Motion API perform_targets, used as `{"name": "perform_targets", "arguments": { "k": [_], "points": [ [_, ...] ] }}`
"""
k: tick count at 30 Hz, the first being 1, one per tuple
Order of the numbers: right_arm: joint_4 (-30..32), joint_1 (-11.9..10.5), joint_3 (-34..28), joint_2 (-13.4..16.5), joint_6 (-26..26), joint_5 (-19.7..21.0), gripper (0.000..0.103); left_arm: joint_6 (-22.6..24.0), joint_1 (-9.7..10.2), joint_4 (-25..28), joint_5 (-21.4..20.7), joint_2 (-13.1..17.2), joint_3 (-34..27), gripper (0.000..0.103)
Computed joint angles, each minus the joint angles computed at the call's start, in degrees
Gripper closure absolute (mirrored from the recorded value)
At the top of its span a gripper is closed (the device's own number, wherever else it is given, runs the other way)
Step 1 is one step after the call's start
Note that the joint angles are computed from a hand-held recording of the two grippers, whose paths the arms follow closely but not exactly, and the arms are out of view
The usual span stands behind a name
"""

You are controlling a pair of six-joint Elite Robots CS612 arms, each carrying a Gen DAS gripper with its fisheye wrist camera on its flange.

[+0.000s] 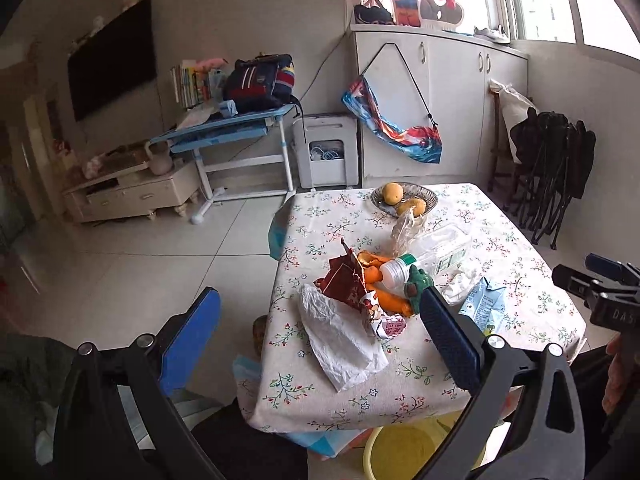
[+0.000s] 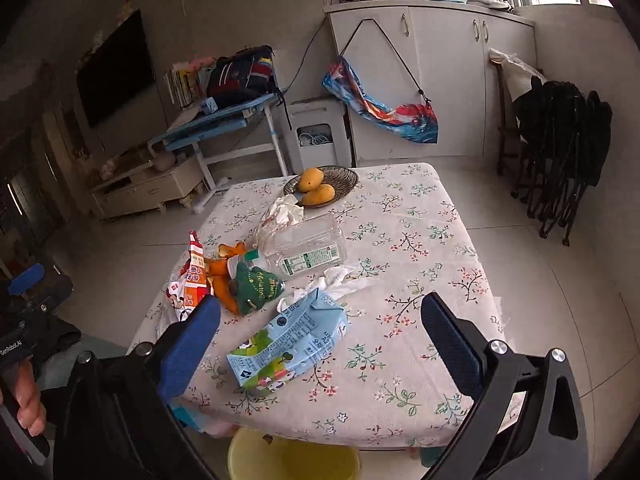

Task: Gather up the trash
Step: 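Move both tools toward the cluttered table, then grasp the white plastic bag on the table with the left gripper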

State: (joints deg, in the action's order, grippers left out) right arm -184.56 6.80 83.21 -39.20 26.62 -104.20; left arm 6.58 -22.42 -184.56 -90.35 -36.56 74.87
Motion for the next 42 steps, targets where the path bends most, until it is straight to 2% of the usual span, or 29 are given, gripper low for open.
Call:
{"name": "perform_targets", "arguments": {
  "k": [14,17,21,23,33,36,40,42],
  "points": [
    [0.8,1.6,0.7,-0.4,2.0,0.0,0.006,-2.6,0.66,-1.5,-0.5,-1.1,1.7,0.007],
    [-0.2,2.0,0.8,-0.5,2.2,-1.4,0.006,-3.0,0.68,-2.2,-0.7,-1.0,1.8,0.007],
    [-3.3,3.0,1.0,-0.6,1.3,-6.0,0.006,-3.2,0.74,-3.5,-0.9,-1.0,2.1,0.007],
    [-4.1,3.2,0.9,-0.7,0.4,-7.0,0.006,-3.2,0.72,-3.9,-1.0,-1.1,2.2,0.007],
    [-4.5,3.2,0.7,-0.7,0.4,-7.0,0.006,-3.4,0.69,-4.6,-0.7,-1.2,2.4,0.007],
    [-3.5,3.0,0.4,-0.3,1.5,-6.2,0.006,-3.4,0.92,-2.9,-0.5,-0.7,1.5,0.007],
    [-1.0,2.5,0.2,0.6,5.1,-3.6,0.006,-3.9,1.45,2.2,2.6,1.4,-0.9,0.007],
    [0.4,2.3,-0.1,1.2,6.5,-2.5,0.006,-4.8,1.95,4.6,2.7,2.5,-2.0,0.007]
  ]
}}
